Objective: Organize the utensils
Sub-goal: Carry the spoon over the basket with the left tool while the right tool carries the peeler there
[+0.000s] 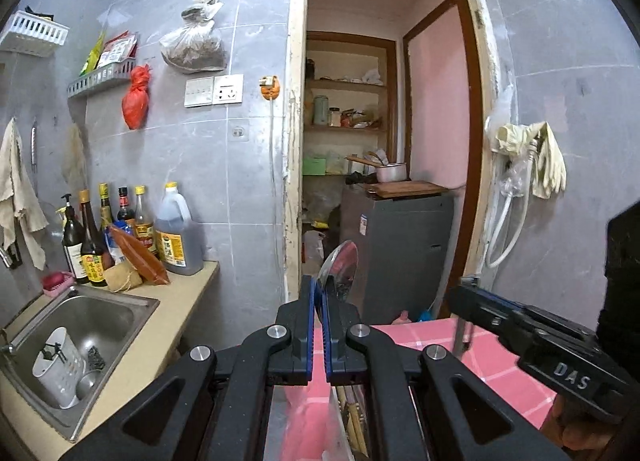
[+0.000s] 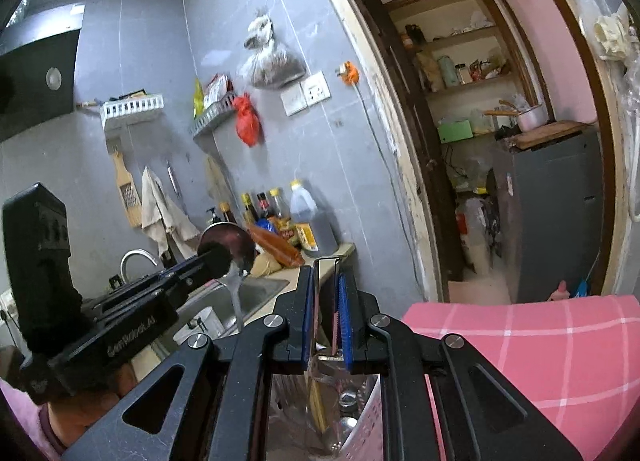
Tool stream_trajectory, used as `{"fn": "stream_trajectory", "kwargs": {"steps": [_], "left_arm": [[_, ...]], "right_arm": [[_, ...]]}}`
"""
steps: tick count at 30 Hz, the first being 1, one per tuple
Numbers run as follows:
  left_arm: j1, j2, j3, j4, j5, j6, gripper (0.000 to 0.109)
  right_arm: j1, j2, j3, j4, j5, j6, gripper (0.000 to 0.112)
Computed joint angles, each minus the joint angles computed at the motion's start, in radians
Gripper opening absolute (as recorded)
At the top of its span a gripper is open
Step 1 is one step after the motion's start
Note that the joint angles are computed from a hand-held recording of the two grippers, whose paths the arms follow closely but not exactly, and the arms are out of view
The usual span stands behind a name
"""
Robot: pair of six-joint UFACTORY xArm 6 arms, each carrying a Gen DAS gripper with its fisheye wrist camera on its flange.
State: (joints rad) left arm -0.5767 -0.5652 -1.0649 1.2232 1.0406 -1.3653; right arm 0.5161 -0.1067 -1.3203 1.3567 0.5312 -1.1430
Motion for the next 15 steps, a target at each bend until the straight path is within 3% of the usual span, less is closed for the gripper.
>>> {"fn": "stream_trajectory", "kwargs": {"steps": [5, 15], "left_arm": [[-0.029, -0.014, 0.044, 0.033, 0.000, -0.047, 0.004], [-0.041, -0.073, 0.109, -0.094, -0.021, -0.020, 0.004]], "right_arm": [[-0.001, 0.002, 0.019, 0.003, 0.015, -0.015, 0.011], [-0.029, -0.039, 0.092, -0.053, 0.086, 0.002, 0.012]]}}
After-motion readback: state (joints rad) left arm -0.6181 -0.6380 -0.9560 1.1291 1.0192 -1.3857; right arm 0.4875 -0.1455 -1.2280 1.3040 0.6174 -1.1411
